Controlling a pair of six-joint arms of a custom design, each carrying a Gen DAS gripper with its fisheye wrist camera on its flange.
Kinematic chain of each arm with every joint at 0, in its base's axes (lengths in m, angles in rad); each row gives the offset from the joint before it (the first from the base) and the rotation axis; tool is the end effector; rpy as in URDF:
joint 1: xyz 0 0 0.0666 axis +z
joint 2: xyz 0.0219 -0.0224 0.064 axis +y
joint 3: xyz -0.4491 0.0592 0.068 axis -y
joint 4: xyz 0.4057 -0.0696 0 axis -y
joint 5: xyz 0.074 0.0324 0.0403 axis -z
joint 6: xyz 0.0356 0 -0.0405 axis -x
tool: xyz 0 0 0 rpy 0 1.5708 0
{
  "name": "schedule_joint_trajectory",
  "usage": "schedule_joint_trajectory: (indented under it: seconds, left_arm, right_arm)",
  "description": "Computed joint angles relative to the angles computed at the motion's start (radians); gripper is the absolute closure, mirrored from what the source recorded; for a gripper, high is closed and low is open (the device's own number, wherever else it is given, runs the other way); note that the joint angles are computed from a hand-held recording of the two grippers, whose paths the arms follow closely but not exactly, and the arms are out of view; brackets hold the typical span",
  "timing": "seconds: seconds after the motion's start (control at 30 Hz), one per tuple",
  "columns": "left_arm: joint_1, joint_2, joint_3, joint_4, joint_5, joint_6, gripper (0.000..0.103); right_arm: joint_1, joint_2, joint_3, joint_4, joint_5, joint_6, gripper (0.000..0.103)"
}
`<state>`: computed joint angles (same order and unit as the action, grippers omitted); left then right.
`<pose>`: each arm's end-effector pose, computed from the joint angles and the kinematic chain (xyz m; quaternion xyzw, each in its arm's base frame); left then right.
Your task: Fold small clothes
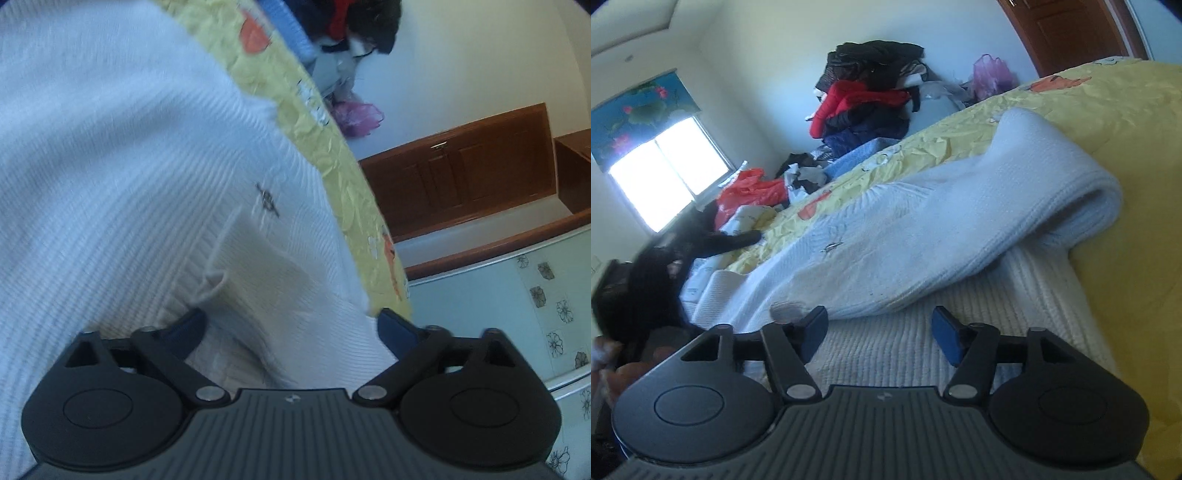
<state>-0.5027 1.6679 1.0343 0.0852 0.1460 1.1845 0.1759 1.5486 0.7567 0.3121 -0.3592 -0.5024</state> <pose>0.4821 -0.2714 0.2737 -0.2572 0.8317 -0.4068 0.2768 0.4508 0.0924 0.2426 0.0453 0.8450 0.3138 0.4306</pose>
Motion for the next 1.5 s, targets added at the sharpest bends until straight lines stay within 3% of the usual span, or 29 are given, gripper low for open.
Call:
schedule_joint_trajectory:
  seconds: [0.07,0.13,0.27,0.43,0.6,0.9,0.97,1.07,1.17,1.23,1.3,1.37,1.5]
  left_arm:
    - [-0.011,0.018,0.033,-0.072,-0.048,-0.033,0.062]
    - [-0.013,0.034,0.072,-0.166,-0.083,-0.06,0.085]
    - [-0.021,0.036,0.109,-0.222,-0.144,-0.152,0.092]
    - [-0.059,-0.041,0.117,-0.174,-0.367,-0.412,0.093]
    - [-0.032,-0.113,0.071,-0.109,-0.497,-0.545,0.094]
    - [0.028,-0.065,-0.003,-0.246,-0.525,-0.391,0.094]
    - [0.019,-0.054,-0.03,-0.209,-0.539,-0.404,0.094]
    - [0.009,-0.048,-0.061,-0.131,-0.574,-0.446,0.092]
    - [0.014,-0.056,-0.092,-0.081,-0.555,-0.429,0.09]
    - [0.017,-0.067,-0.116,-0.046,-0.539,-0.4,0.089]
    - [0.024,-0.074,-0.137,-0.007,-0.517,-0.377,0.088]
    - [0.03,-0.082,-0.161,0.035,-0.494,-0.349,0.086]
    - [0.048,-0.089,-0.197,0.11,-0.441,-0.297,0.084]
  right_arm:
    - [-0.01,0.004,-0.005,0.018,-0.022,-0.023,0.034]
    - [-0.016,0.012,-0.003,0.032,-0.04,-0.052,0.034]
    - [-0.024,0.019,-0.006,0.053,-0.063,-0.077,0.033]
    - [-0.022,0.02,-0.007,0.055,-0.061,-0.076,0.033]
    - [-0.02,0.02,-0.006,0.053,-0.065,-0.073,0.031]
    - [-0.017,0.013,-0.003,0.034,-0.06,-0.052,0.03]
    - [-0.014,0.008,0.002,0.013,-0.052,-0.036,0.03]
    - [0.011,-0.034,0.043,-0.108,-0.012,0.051,0.029]
    - [0.019,-0.055,0.083,-0.045,-0.025,0.106,0.025]
    - [0.024,-0.028,0.15,-0.054,-0.006,0.171,0.009]
    - [0.027,0.037,0.26,-0.142,0.044,0.256,0.01]
    - [0.025,0.12,0.391,-0.301,0.089,0.311,0.011]
    - [0.007,0.263,0.581,-0.572,0.147,0.325,0.017]
